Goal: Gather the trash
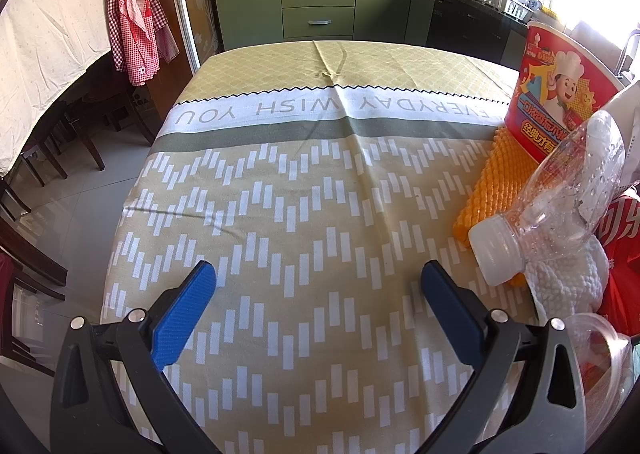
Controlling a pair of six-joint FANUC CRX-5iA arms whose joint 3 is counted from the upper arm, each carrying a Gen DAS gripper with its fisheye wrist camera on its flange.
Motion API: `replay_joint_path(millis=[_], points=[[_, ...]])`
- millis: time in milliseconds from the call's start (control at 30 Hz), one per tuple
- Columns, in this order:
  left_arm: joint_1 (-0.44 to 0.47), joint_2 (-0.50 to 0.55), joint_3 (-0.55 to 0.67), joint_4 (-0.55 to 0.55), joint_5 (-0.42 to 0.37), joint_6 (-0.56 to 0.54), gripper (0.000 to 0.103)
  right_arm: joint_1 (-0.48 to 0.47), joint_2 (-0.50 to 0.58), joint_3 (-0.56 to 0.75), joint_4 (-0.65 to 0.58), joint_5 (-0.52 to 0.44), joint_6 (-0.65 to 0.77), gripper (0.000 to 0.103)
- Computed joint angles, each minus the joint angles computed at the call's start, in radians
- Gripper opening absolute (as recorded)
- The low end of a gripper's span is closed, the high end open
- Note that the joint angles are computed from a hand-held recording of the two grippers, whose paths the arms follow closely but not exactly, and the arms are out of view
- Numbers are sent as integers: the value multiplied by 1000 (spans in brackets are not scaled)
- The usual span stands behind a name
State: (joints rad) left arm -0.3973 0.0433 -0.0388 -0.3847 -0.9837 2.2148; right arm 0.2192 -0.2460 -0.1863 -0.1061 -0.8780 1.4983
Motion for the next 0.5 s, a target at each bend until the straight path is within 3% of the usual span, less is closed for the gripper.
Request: replay_joint_path(millis=[233, 333, 500], points=[[1, -1, -1, 0, 0, -1, 98, -24, -52, 8, -130, 1, 95, 99], [0, -1, 0, 0, -1, 0, 98, -74, -54, 58, -245, -71, 190, 99], [0, -1, 0, 0, 0, 0, 98, -112, -99, 50, -319, -124, 264, 99]])
